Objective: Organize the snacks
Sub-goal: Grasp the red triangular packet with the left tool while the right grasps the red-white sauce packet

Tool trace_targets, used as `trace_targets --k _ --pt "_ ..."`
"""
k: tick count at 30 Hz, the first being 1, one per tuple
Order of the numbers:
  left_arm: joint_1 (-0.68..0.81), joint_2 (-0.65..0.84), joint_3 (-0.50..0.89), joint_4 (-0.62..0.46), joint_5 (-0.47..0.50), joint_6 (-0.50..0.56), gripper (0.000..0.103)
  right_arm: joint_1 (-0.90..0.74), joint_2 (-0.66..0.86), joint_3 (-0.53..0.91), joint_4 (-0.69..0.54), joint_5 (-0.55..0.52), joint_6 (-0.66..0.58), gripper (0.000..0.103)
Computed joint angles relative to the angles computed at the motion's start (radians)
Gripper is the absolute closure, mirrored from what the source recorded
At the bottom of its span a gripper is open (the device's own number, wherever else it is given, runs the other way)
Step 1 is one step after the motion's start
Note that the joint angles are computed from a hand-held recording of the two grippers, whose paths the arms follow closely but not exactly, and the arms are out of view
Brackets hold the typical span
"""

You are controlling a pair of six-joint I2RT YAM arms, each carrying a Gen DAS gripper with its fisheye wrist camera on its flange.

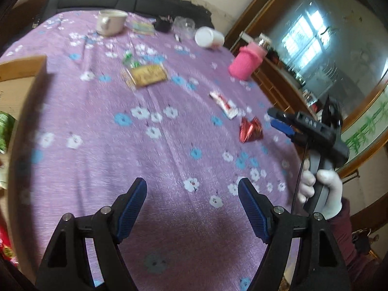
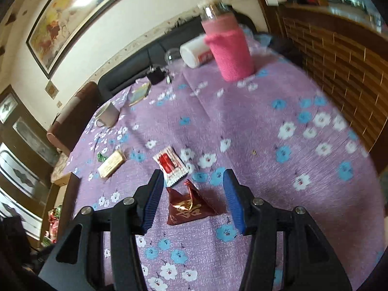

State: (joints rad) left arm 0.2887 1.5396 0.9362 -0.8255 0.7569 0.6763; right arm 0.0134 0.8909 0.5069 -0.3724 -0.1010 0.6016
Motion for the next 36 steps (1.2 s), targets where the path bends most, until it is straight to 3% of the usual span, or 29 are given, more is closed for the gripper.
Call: trace_targets --k 3,6,7,11,16,21,25,28,30,31,34,36 --pt "-0.031 0.013 -0.020 0.037 -0.032 -0.045 0.025 0.035 0.141 0.015 0.083 -0.049 0.006 0.051" --pt "-0.030 0.016 -0.031 0.042 -0.048 -0.053 0.025 0.082 0.209 -0.018 0.252 -0.275 0.034 0.049" --pt "-0.030 0.020 -0.033 0.048 -0.053 -0.056 0.025 0.100 0.211 -0.027 0.286 -0.289 0.044 0.049" --pt "-0.014 0.020 -0.035 0.037 -0.043 -0.035 0.025 0.180 0.215 0.004 0.259 -0.128 0.033 0.049" --pt "-0.008 0.024 -0.043 0.046 -0.012 -0.033 0.018 0.166 0.262 0.039 0.221 -0.060 0.005 0.049" --pt "-0.003 -0.013 -0.096 0.096 0.004 -0.024 0.014 0.166 0.357 0.159 0.140 0.112 -0.147 0.049" --pt "-0.010 -0.032 -0.122 0.130 0.016 -0.045 0.006 0.166 0.500 0.253 0.140 0.104 -0.213 0.049" --pt "0.008 0.024 -0.082 0.082 0.079 -0.038 0.001 0.159 0.599 0.309 0.136 0.103 -0.210 0.050" --pt "0.013 0.040 -0.065 0.057 0.088 -0.030 0.001 0.162 0.622 0.316 0.150 0.128 -0.213 0.058" --pt "0.003 0.035 -0.053 0.040 0.065 -0.043 0.001 0.173 0.626 0.322 0.140 0.152 -0.218 0.072" --pt "-0.042 0.006 -0.039 0.013 0.033 -0.079 0.010 0.204 0.586 0.292 0.125 0.188 -0.217 0.074" --pt "-0.094 -0.043 -0.062 0.057 0.023 -0.106 0.011 0.217 0.536 0.250 0.137 0.206 -0.202 0.074"
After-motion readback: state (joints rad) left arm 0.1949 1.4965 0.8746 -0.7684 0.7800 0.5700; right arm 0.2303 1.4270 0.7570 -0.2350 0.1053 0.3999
